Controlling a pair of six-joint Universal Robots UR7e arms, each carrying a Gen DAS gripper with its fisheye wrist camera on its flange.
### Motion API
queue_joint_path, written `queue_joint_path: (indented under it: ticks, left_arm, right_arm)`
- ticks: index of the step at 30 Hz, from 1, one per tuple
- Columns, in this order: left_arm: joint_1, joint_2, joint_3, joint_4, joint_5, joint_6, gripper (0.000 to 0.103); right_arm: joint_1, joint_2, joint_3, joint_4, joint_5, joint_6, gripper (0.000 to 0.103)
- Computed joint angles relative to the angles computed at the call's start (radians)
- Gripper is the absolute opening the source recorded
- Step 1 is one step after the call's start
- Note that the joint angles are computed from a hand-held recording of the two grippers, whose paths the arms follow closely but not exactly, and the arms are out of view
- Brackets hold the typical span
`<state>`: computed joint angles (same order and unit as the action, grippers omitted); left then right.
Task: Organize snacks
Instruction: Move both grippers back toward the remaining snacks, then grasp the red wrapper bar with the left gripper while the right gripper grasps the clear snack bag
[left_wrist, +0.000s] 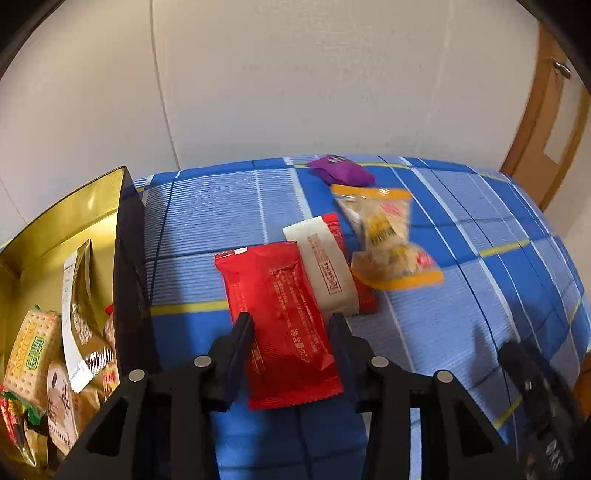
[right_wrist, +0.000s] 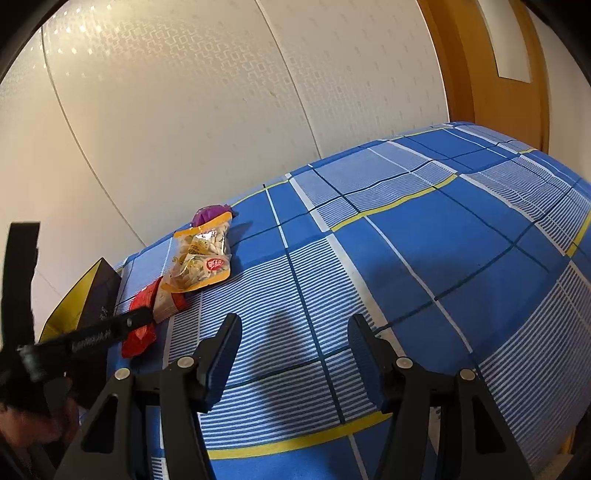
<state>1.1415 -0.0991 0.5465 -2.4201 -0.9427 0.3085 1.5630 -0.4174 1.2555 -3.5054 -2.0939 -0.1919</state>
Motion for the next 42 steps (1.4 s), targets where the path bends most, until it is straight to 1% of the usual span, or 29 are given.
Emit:
queue_joint_path:
  ticks: [3,5,6,7,8,10,12,14,16,17,19,20,21,22,23,24,26,27,28,31,32,33,34,35,36,37,40,42]
  left_arm:
    - [0.001,-0.078,0.160,-0.095,-0.030,-0.010,0.037]
    - [0.000,-0.122,0.257,-0.159,-0.049,0.004,0.034]
    - [-0.002,-0.144,0.306,-0.196,-0.051,0.015,0.020]
    - [-0.003,-0.163,0.348,-0.218,-0.054,0.016,0.018]
    - [-0.001,-0.183,0.390,-0.248,-0.068,0.015,0.018]
    - [-0.003,-0.208,0.451,-0.300,-0.069,0.025,0.019]
    - [-0.003,-0.229,0.497,-0.340,-0.076,0.043,0.018]
    - [0.002,-0.249,0.530,-0.357,-0.091,0.036,0.018]
    - [0.008,-0.264,0.544,-0.347,-0.116,0.000,0.019]
    - [0.011,-0.270,0.547,-0.338,-0.125,-0.013,0.020]
    - [0.013,-0.275,0.552,-0.330,-0.127,-0.026,0.029]
    - [0.014,-0.276,0.552,-0.319,-0.129,-0.036,0.034]
    - [0.018,-0.278,0.550,-0.302,-0.145,-0.058,0.035]
    - [0.021,-0.280,0.552,-0.298,-0.154,-0.073,0.036]
    - [0.023,-0.281,0.551,-0.295,-0.158,-0.087,0.039]
    - [0.025,-0.283,0.549,-0.286,-0.163,-0.103,0.040]
    - [0.030,-0.285,0.542,-0.265,-0.179,-0.121,0.040]
    - [0.032,-0.287,0.540,-0.256,-0.184,-0.124,0.041]
    - [0.033,-0.288,0.539,-0.250,-0.186,-0.126,0.041]
    - [0.037,-0.299,0.549,-0.238,-0.195,-0.125,0.044]
    - [0.038,-0.302,0.553,-0.240,-0.199,-0.120,0.045]
    - [0.039,-0.304,0.556,-0.241,-0.200,-0.116,0.045]
    - [0.040,-0.310,0.565,-0.247,-0.202,-0.112,0.045]
    - [0.041,-0.313,0.570,-0.250,-0.204,-0.107,0.045]
    - [0.041,-0.316,0.577,-0.257,-0.205,-0.103,0.046]
    - [0.041,-0.317,0.581,-0.262,-0.204,-0.100,0.046]
    - [0.037,-0.318,0.589,-0.274,-0.192,-0.102,0.050]
    - [0.032,-0.320,0.599,-0.284,-0.175,-0.095,0.060]
  right_arm:
    - [-0.002,0.000,0.000,0.003,0.001,0.006,0.060]
    - [-0.003,-0.001,0.000,0.005,0.004,0.008,0.060]
    - [-0.003,-0.001,0.001,0.005,0.006,0.009,0.060]
    - [-0.003,-0.001,0.001,0.005,0.008,0.009,0.060]
    - [-0.004,-0.002,0.002,0.003,0.010,0.008,0.060]
    - [-0.005,-0.004,0.006,-0.004,0.021,0.005,0.061]
    - [-0.005,-0.005,0.010,-0.009,0.032,0.002,0.065]
    - [-0.008,-0.012,0.015,0.004,0.061,0.006,0.066]
    - [-0.008,-0.017,0.010,0.028,0.085,0.000,0.067]
    - [-0.007,-0.017,0.001,0.043,0.094,-0.008,0.071]
    - [-0.002,-0.009,-0.043,0.097,0.111,-0.056,0.078]
    - [0.002,0.000,-0.072,0.123,0.110,-0.086,0.078]
    - [0.010,0.018,-0.128,0.167,0.104,-0.138,0.078]
    - [0.015,0.031,-0.162,0.195,0.099,-0.166,0.079]
    - [0.022,0.053,-0.223,0.251,0.087,-0.205,0.081]
    - [0.029,0.085,-0.310,0.346,0.068,-0.239,0.081]
    - [0.034,0.131,-0.422,0.452,0.050,-0.260,0.081]
    - [0.035,0.169,-0.506,0.522,0.040,-0.260,0.081]
    - [0.034,0.194,-0.565,0.578,0.039,-0.247,0.081]
    - [0.025,0.284,-0.764,0.744,0.032,-0.184,0.081]
    - [0.022,0.312,-0.825,0.794,0.028,-0.165,0.078]
    - [0.018,0.354,-0.915,0.862,0.022,-0.147,0.076]
    - [0.015,0.384,-0.977,0.905,0.022,-0.143,0.067]
    - [0.012,0.401,-1.007,0.921,0.022,-0.145,0.064]
    - [0.014,0.403,-1.000,0.895,0.007,-0.173,0.059]
    - [0.014,0.390,-0.971,0.877,0.002,-0.186,0.058]
    - [0.011,0.313,-0.796,0.762,0.003,-0.214,0.053]
    - [0.006,0.257,-0.676,0.685,0.009,-0.211,0.053]
